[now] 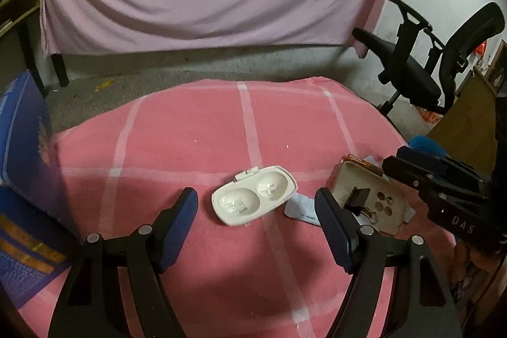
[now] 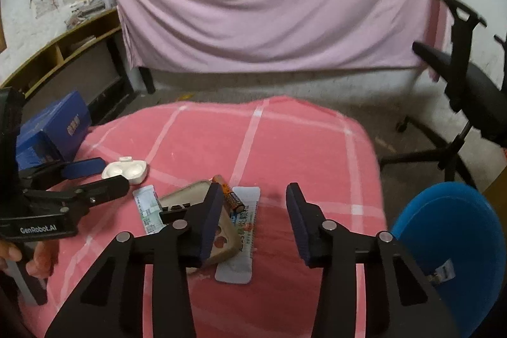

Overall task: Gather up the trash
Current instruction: 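Grasp the white earbud case with the left tool while the right tool grasps the binder clip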

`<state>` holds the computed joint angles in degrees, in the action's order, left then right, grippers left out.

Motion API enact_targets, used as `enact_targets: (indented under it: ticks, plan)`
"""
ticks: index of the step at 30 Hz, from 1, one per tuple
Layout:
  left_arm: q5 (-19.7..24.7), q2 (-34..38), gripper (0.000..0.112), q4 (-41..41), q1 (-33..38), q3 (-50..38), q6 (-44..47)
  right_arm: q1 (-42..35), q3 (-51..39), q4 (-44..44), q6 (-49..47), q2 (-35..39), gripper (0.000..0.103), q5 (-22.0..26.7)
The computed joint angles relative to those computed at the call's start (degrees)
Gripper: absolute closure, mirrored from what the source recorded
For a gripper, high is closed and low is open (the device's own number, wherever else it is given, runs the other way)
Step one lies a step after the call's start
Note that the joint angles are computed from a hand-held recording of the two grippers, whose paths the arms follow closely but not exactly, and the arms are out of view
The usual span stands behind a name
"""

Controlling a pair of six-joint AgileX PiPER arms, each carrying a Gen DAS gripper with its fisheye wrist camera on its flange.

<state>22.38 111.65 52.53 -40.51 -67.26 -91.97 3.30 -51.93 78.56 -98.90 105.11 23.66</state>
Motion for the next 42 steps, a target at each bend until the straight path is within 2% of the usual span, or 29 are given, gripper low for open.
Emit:
enact_targets:
  ticks: [4, 6, 11, 13, 15, 19, 21, 22, 25, 28, 30, 31, 34, 38, 42]
  plan:
    - [-0.29, 0.60, 0.051, -2.58, 0.80, -0.79, 3.38, 1.36, -2.95, -9.11, 8.99, 2.22, 0.073, -0.12]
    - [-0.67, 0.81, 0.063, -3.43, 1.21, -1.00, 4.44, 2.04, -3.37, -11.59, 11.05, 2.60, 0.078, -0.43]
    - [-2.91, 0.30, 0.063, -2.90, 1.57, 0.11, 4.86, 2.53, -4.30, -14.38, 12.42, 3.09, 0.091, 0.81]
    - [-3.48, -0.29, 0.063, -3.80, 1.25, 0.89, 7.39, 3.04, -4.42, -15.43, 12.77, 3.05, 0.091, 1.12]
    - [-3.49, -0.61, 0.063, -4.71, 0.93, 1.24, 10.01, 3.11, -5.45, -19.16, 15.67, 3.89, 0.092, 3.56]
    - [-4.49, -1.20, 0.063, -4.66, 0.69, 2.54, 10.73, 4.24, -5.27, -22.37, 18.20, 3.69, 0.092, 2.62]
    - [-4.38, -1.23, 0.064, -5.85, 0.52, 2.51, 12.21, 3.65, -6.23, -23.01, 19.72, 4.34, 0.092, 3.73]
    - [-3.57, -0.68, 0.064, -8.44, 0.35, 1.53, 15.46, 3.54, -6.47, -23.10, 20.56, 4.50, 0.092, 4.03]
    - [-0.15, 0.66, 0.064, -8.89, -1.15, -0.67, 18.06, 3.14, -7.89, -23.93, 22.91, 5.39, 0.092, 4.74]
    - [-0.31, 0.89, 0.066, -7.17, -1.55, -0.38, 16.51, 3.27, -8.54, -24.54, 24.29, 5.77, 0.091, 4.96]
    - [-0.87, 0.68, 0.085, -5.48, -1.35, 0.47, 13.87, 3.48, -7.88, -23.65, 23.39, 5.34, 0.092, 4.64]
    - [-1.11, 0.52, 0.087, -4.66, -1.31, 0.94, 12.36, 3.52, -7.43, -23.17, 22.76, 5.06, 0.092, 4.43]
    - [-3.98, -0.13, 0.088, -3.75, -0.37, 2.44, 10.43, 3.68, -5.89, -21.74, 21.08, 4.00, 0.093, 3.27]
    - [-4.10, -1.05, 0.088, -2.77, -0.47, 3.01, 9.40, 3.51, -4.28, -20.37, 19.65, 2.85, 0.093, 2.24]
    - [-6.01, -2.64, 0.088, 0.43, -0.37, 5.32, 4.32, 2.82, -2.51, -20.66, 18.86, 1.34, 0.093, 2.02]
